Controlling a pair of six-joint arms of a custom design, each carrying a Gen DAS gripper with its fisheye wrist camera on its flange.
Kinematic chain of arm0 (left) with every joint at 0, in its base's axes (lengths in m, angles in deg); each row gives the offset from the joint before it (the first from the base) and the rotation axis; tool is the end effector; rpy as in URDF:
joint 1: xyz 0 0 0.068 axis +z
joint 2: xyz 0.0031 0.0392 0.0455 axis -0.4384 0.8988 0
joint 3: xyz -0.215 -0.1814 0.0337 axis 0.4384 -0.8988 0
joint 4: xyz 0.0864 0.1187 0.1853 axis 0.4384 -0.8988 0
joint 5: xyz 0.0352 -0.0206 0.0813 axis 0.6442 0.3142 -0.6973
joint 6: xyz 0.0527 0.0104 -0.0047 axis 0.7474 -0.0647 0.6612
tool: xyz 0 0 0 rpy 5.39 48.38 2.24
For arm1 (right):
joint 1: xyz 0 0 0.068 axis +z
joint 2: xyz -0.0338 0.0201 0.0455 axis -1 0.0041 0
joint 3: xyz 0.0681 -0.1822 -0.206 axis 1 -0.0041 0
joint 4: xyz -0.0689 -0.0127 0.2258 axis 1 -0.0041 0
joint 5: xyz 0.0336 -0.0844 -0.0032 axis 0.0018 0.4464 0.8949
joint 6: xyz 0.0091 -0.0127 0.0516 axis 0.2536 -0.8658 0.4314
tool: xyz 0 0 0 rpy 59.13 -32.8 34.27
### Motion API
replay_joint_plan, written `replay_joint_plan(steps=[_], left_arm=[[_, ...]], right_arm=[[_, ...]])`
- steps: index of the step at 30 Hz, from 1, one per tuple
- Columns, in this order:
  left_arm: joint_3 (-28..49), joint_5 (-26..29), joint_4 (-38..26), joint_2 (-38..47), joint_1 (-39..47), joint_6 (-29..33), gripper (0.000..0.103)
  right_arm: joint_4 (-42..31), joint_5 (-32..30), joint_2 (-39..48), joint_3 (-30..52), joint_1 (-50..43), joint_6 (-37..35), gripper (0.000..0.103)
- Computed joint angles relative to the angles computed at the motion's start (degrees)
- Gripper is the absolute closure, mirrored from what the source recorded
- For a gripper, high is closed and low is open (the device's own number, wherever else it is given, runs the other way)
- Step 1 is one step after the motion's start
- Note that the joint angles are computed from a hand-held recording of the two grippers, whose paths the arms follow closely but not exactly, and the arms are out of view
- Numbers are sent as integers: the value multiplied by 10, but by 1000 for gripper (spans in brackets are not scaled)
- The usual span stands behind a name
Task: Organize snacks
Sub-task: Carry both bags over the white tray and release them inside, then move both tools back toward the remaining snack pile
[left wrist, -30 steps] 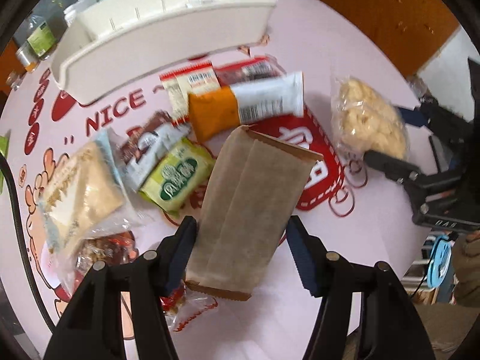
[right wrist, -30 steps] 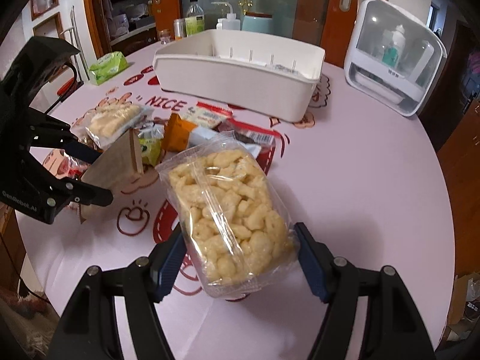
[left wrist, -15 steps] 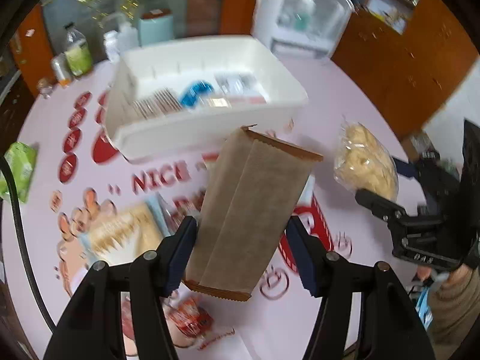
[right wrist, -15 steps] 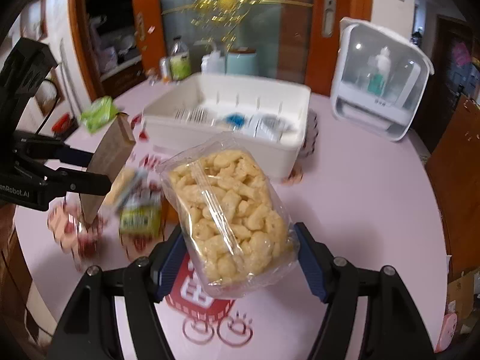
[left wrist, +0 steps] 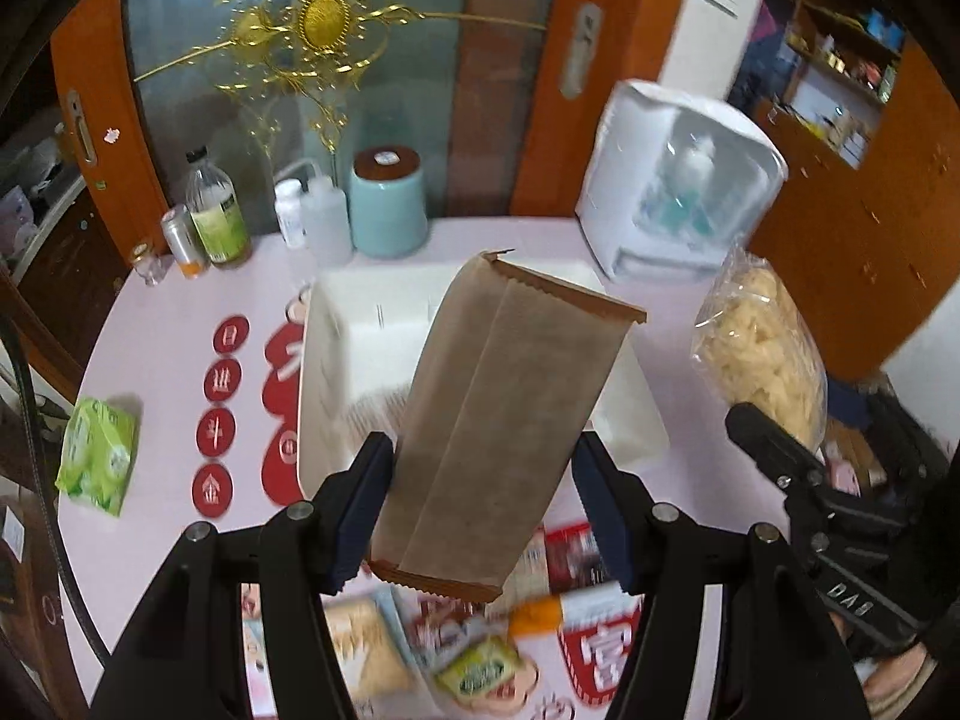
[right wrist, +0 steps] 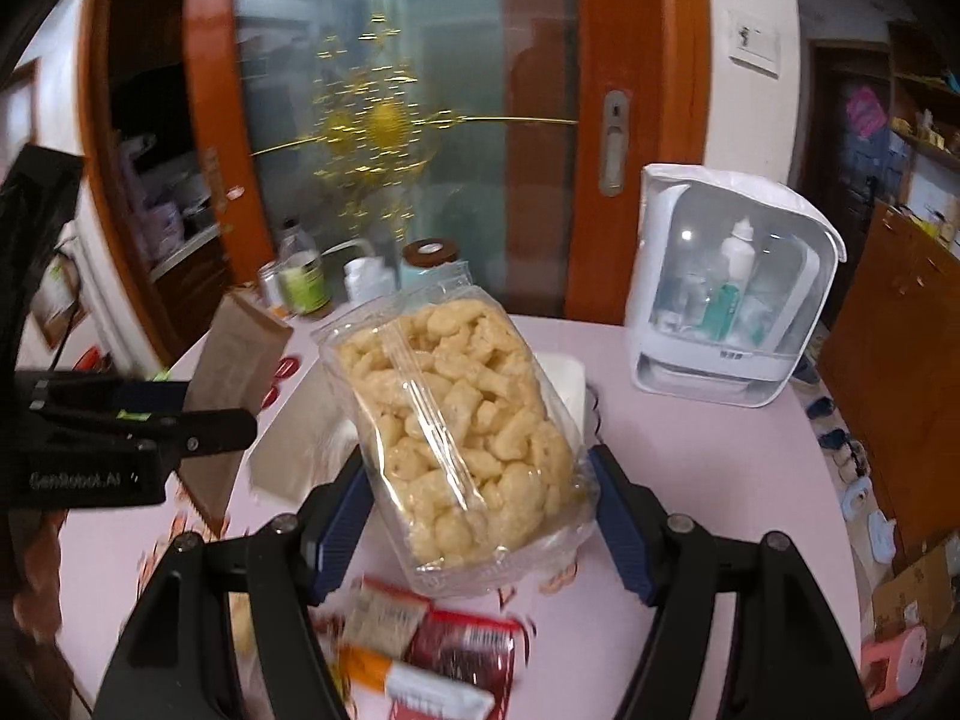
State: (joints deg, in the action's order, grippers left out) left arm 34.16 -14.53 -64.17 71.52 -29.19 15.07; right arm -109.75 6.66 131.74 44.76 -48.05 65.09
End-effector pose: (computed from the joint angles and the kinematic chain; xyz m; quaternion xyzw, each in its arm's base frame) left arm 0.2419 -0.0186 0.3611 0.0326 0.9529 -0.0808 0.2905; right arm 0.2253 0.1832 0.3379 -0.1024 0.8989 0.0499 0.4230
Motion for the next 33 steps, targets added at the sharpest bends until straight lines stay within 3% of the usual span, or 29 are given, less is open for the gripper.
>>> replay_joint_plan(steps=[4, 7, 8, 9, 10, 17, 25, 33], left_arm=[[38, -16, 39, 70, 6, -15, 42], [42, 10, 71, 116, 24, -20, 41], [38, 16, 81, 130, 29, -25, 37], [32, 26, 88, 142, 34, -23, 23], [22, 27, 99, 150, 35, -22, 17], [-76, 24, 186, 120, 41, -18, 17], [-131, 6, 147, 23, 62, 8, 16], [-162, 26, 30, -147, 74, 52, 16]], right_arm=[[11, -22, 78, 44, -34, 9, 31], [17, 0, 131, 61, -46, 19, 30], [18, 1, 146, 61, -52, 21, 30], [22, -5, 154, 59, -57, 21, 30], [31, -22, 164, 52, -65, 22, 30], [70, -56, 154, -2, -76, 32, 30], [43, -45, 79, -56, -35, 56, 30], [-69, 50, -23, -94, 100, 134, 30]])
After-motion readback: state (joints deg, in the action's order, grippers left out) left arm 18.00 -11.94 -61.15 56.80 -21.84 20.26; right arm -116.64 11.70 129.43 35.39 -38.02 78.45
